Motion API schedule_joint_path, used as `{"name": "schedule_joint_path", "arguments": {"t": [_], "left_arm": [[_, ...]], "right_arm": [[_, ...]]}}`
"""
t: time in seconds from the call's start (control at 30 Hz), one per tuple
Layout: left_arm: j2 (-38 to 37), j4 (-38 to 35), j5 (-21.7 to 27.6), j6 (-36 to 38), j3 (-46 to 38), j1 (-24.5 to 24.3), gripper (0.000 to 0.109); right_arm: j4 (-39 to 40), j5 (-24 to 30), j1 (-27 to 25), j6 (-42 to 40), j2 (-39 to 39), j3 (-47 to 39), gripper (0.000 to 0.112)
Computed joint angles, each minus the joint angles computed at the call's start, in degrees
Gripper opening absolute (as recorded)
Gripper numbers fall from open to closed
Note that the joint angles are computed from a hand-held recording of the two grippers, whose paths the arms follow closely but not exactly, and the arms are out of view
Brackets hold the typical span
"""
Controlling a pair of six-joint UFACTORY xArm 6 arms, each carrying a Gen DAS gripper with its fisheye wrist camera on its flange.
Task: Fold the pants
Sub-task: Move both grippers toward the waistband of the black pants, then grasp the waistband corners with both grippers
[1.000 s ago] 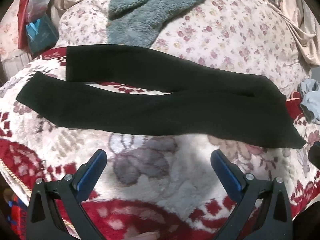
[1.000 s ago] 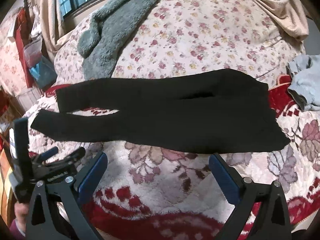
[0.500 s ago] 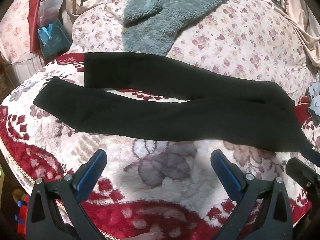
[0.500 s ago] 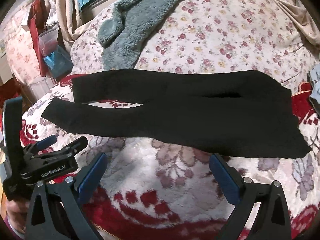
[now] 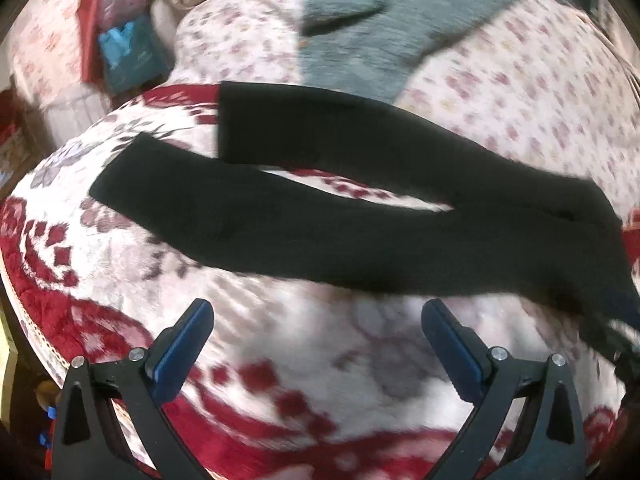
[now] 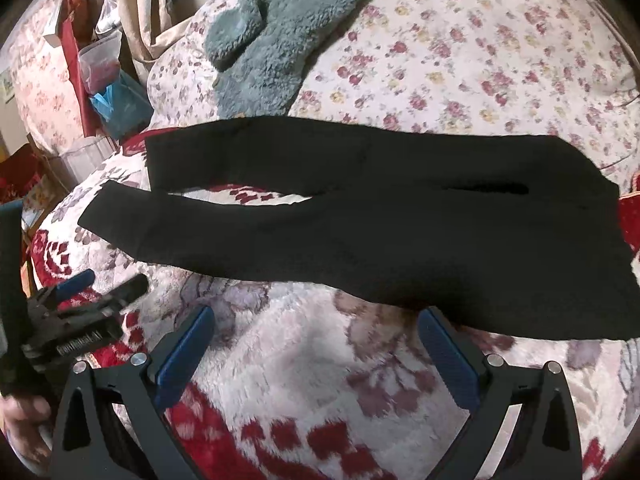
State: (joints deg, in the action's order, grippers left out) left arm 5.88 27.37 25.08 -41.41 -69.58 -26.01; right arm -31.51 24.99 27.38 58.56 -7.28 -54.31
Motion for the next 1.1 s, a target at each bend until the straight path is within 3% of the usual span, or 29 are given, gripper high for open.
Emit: {"name": "schedule_joint_path", "arguments": {"t": [0.13,0.2,0.3,0.4,0.5,0.6,0.8,0.9,1.0,1.1], "left_arm": [[2.3,-3.3,1.2,2.1,-2.7,4.6,0.103],[3.5,-1.6,2.4,1.4,-4.1,5.7,0.103],[4.7,-1.1,2.3,2.2,-4.9,6.5,0.103],[6.2,-6.5,2.4,7.9,-5.9,6.9,0.103],[6.1,-5.8,2.6,7.0,-5.8,7.7,0.103],[6.4,-9.6,2.3,9.2,-5.8,8.4,0.103],[7.2,-6.0,2.7,4.6,-6.9,9.7,0.103],[7.4,-10.1,2.9,7.8,-7.3,9.9,0.103],[9.0,-11.7,7.2,8.8,-10.1,9.0,0.103],[9.0,-12.5,5.6,8.8,-9.5,8.4,0.103]], "right_arm": [[2.9,-1.4,0.2,-3.7,4.0,-2.7,0.103],[2.6,-1.8,0.5,-4.5,6.2,-4.6,0.103],[4.7,-2.6,0.5,-6.8,8.7,-6.6,0.103],[6.4,-2.9,0.8,-8.7,10.7,-8.2,0.103],[8.3,-3.1,1.0,-11.2,11.6,-9.0,0.103],[5.9,-3.1,0.4,-9.3,10.9,-8.1,0.103],[8.1,-2.8,-1.7,-10.1,9.2,-6.0,0.103],[7.1,-2.6,-2.4,-9.8,8.4,-5.2,0.103],[8.0,-3.2,-3.8,-9.5,6.4,-2.7,0.103],[7.7,-2.2,-5.5,-8.2,3.8,0.1,0.103]]}}
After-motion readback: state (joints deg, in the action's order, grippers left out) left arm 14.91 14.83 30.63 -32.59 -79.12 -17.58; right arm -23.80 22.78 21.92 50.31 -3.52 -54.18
